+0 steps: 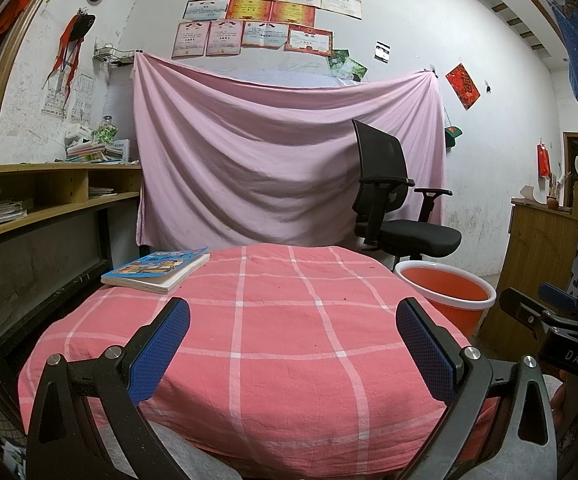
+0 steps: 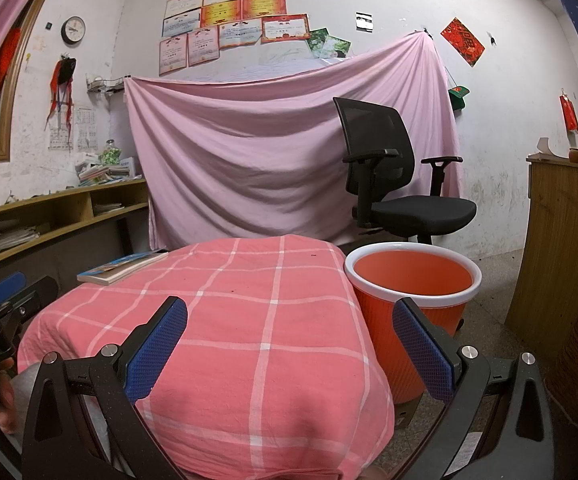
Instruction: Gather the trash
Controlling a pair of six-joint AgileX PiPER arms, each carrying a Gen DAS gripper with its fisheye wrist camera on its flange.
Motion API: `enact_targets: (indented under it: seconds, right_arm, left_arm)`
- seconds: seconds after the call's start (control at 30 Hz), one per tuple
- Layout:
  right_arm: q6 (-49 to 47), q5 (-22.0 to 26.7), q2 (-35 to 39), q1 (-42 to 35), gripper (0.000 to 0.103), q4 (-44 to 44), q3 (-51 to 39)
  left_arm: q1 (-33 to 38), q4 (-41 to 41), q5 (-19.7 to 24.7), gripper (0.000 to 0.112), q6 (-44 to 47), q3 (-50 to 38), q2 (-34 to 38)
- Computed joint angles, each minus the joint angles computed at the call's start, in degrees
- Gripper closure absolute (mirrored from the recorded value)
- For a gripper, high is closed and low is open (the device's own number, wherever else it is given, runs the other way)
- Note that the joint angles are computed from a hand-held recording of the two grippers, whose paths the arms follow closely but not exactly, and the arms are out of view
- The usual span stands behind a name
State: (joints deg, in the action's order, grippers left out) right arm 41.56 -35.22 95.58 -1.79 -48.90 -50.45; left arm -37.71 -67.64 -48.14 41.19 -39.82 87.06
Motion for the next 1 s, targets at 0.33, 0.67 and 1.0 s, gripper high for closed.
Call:
enact_targets:
  seconds: [0.33,0.67,1.0]
  right_arm:
    - [0.15,0.04,-0.02,-0.06,0.000,-0.18,-0.07]
    - [0.30,0.04,-0.01,-0.12,0.000,-0.38,-0.13]
    - [0.47,0.04,0.01,-0.19,0.000,-0.58,-0.22]
  left_arm:
    - [0.05,0.21,-0.07,0.011,-0.18,0.10,0.07]
    - [0.32,0.44,0.15,0.011,-0.28,0.18,-0.13]
    - [0.25,0.62,-0.02,0.011,-0.55,0.25,0.02]
